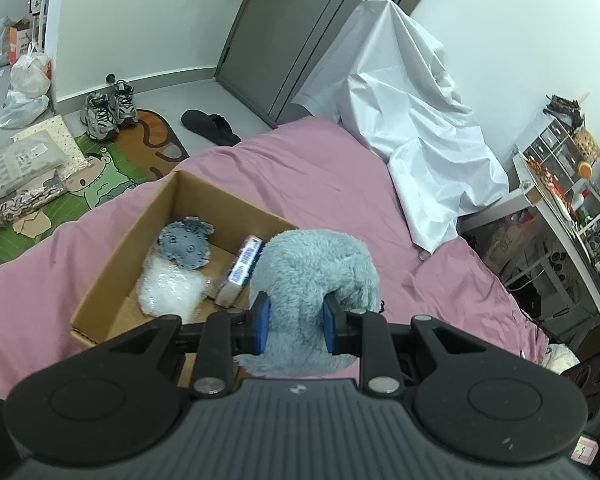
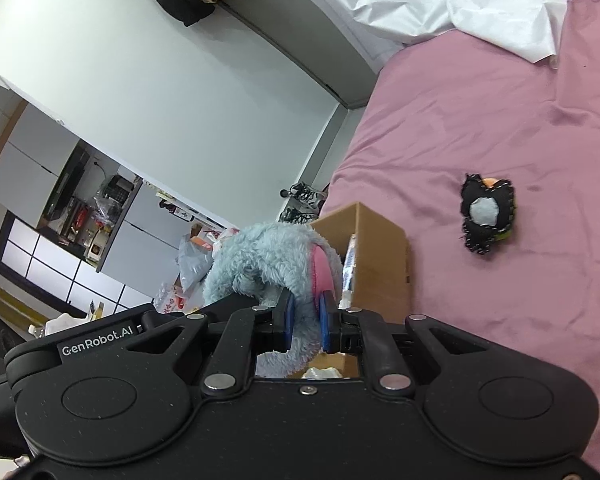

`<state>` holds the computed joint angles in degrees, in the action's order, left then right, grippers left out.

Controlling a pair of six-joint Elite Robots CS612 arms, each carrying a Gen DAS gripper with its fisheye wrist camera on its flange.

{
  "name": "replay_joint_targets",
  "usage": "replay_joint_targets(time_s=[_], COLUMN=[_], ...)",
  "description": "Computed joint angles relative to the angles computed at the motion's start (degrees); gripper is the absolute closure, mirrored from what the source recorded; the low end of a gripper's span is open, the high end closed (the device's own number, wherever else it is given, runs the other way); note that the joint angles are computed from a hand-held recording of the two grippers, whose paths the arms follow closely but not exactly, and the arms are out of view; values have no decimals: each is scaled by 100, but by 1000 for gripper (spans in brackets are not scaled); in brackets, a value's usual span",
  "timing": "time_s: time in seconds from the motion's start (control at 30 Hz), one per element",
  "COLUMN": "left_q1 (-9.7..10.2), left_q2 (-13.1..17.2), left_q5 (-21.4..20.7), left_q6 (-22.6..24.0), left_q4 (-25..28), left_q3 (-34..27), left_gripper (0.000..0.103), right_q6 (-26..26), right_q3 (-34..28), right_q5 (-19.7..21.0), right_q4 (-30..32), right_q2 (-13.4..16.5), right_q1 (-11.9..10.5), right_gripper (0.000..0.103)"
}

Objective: Organize soft objects
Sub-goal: 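Lift and carry the grey plush over the box with both tools, then open both tools to drop the grey plush into the box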

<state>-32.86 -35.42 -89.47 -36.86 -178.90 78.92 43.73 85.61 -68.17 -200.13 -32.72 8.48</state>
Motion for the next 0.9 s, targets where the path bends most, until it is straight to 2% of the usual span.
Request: replay_joint_targets(time_s=[0.27, 0.57, 0.67, 0.9], left_q1=[223, 360, 399, 424], left_q2=[143, 350, 428, 541], left_q5=[-496, -914, -1021, -1003], left_q6=[-457, -826, -1059, -1377], left_q4=[-127, 210, 280, 636], left_q3=[-35, -221, -284, -452], left_gripper=[78, 78, 78, 78], right_q6=[-153, -620, -653, -580], right_q3=[-212, -328, -327, -310], right_q5=[-206, -604, -715, -881], right_q4=[265, 941, 979, 1060], right_q2=[105, 82, 62, 32], right_q1=[126, 258, 282, 287], right_gripper=[88, 83, 75, 65])
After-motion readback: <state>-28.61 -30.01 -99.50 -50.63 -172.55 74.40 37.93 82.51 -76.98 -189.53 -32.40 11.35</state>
